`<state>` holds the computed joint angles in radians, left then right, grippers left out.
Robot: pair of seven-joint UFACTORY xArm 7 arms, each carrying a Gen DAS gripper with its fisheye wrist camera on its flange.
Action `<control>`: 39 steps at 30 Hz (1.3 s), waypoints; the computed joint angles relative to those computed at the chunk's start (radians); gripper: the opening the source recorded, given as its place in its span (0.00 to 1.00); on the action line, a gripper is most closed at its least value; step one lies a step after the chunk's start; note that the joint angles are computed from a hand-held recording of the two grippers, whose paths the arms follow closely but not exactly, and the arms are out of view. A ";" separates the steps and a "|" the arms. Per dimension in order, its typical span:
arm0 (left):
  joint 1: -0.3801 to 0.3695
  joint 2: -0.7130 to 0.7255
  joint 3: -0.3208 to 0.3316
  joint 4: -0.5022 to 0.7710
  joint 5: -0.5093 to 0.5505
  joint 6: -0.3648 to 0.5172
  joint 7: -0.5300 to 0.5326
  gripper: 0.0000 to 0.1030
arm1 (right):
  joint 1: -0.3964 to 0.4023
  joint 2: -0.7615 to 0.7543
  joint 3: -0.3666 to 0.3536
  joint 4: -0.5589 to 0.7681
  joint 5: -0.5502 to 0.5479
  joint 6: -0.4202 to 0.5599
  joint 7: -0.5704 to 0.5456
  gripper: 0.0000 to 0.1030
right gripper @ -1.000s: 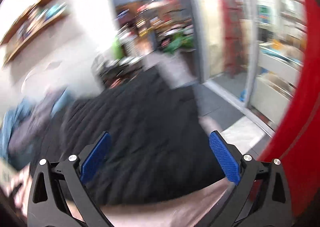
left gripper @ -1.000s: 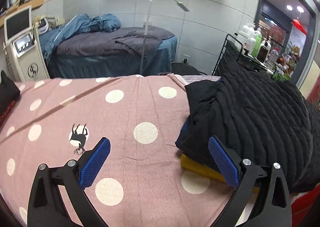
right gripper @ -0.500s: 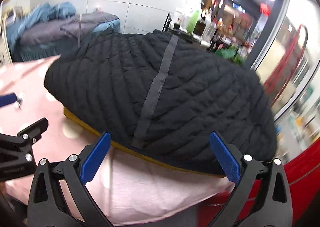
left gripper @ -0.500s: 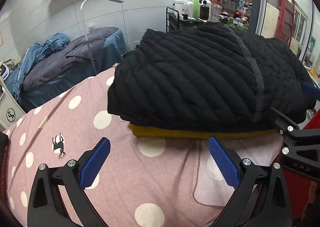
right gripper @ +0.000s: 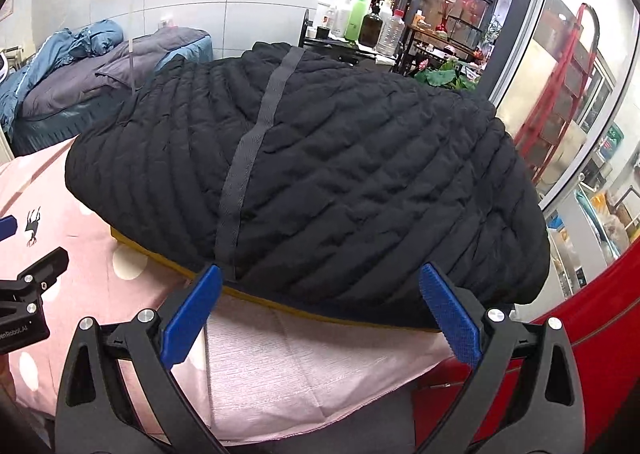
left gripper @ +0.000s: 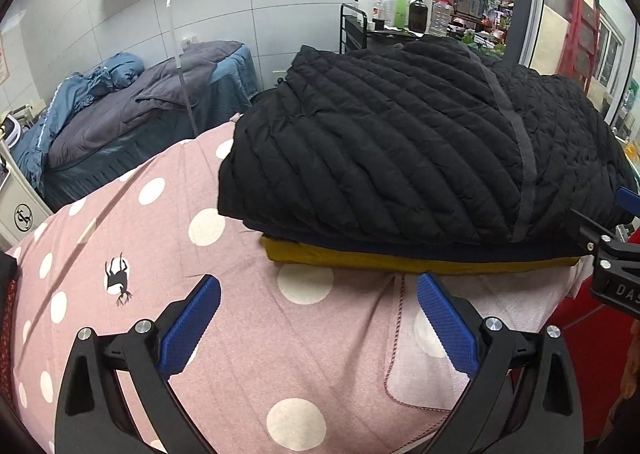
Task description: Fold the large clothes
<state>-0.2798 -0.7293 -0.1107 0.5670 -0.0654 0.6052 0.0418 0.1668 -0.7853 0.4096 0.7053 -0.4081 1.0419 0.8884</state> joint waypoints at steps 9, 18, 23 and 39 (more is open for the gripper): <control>-0.005 0.030 -0.031 0.014 0.030 -0.028 -0.007 0.94 | -0.004 -0.006 -0.018 -0.023 0.007 -0.021 0.008 0.95; 0.002 0.054 -0.054 0.029 0.076 -0.035 -0.025 0.94 | -0.009 -0.007 -0.025 -0.025 0.013 -0.014 -0.001 0.95; -0.010 0.064 -0.046 0.036 0.074 -0.027 -0.020 0.94 | -0.011 -0.002 -0.024 -0.022 0.014 -0.011 -0.001 0.95; -0.011 0.067 -0.046 0.037 0.074 -0.014 -0.021 0.94 | -0.006 0.004 -0.024 -0.022 0.015 -0.009 -0.002 0.95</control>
